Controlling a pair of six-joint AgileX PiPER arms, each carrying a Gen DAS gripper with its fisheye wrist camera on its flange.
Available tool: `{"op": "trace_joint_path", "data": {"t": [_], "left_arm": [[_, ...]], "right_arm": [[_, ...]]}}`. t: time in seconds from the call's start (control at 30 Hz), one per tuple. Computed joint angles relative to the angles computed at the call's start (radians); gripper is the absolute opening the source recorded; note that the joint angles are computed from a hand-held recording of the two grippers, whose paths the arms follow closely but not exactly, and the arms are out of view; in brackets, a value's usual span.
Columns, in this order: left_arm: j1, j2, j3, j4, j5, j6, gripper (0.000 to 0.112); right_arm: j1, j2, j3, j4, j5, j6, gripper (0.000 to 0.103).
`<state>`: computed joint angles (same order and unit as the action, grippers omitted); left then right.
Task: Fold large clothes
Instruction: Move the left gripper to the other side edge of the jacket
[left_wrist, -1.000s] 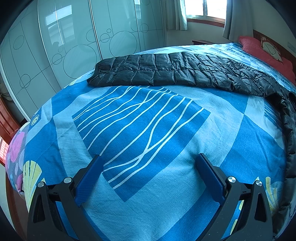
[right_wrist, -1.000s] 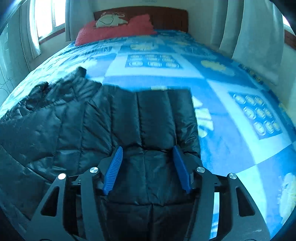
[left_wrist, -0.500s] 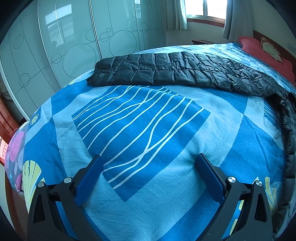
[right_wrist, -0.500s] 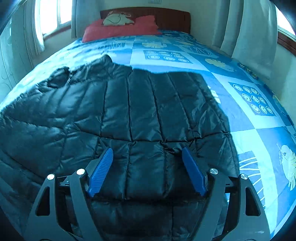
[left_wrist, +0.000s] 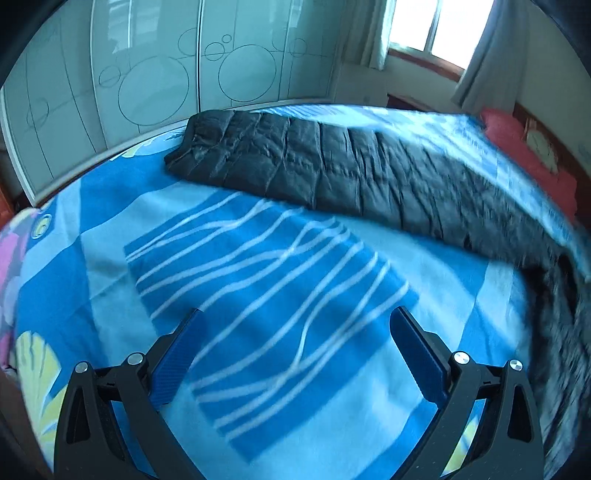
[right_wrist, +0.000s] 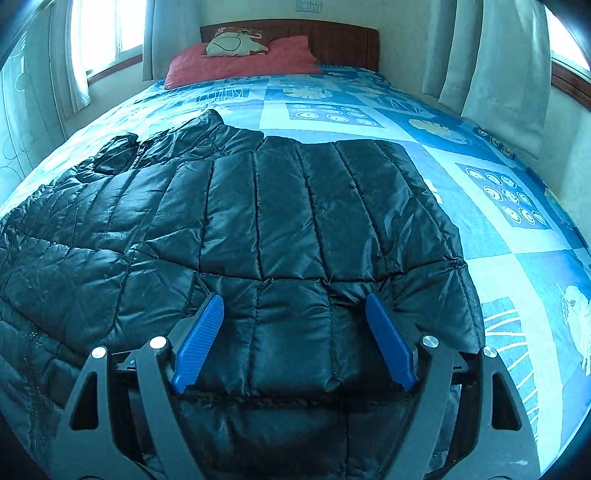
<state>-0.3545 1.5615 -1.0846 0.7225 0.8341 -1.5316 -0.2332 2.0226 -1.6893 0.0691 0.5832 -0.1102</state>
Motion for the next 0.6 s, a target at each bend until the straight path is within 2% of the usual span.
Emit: {"op": "trace_joint_path", "data": {"t": [0.17,0.33,0.47,0.53,0.6], "left_arm": [[0.164,0.020,0.019,0.013,-0.220,-0.009,0.099],[0.312,0.045,0.024,-0.063,-0.419,0.048,0.099],[0.389,0.053,0.033,-0.078,-0.527,0.040,0.099],[0.410,0.053,0.045,0.001,-0.570,-0.063,0.099],[0.412,0.051,0.047,0.052,-0.576,-0.129,0.098]], "right_arm": [[-0.001,-0.004,0.005,-0.001,-0.006,-0.003,0.079],[-0.003,-0.005,0.005,0.001,-0.004,-0.007,0.079],[-0.005,-0.006,0.007,0.012,-0.006,-0.021,0.079],[-0.005,-0.006,0.007,0.012,-0.006,-0.021,0.079],[-0.006,-0.007,0.008,0.013,-0.007,-0.023,0.079]]}}
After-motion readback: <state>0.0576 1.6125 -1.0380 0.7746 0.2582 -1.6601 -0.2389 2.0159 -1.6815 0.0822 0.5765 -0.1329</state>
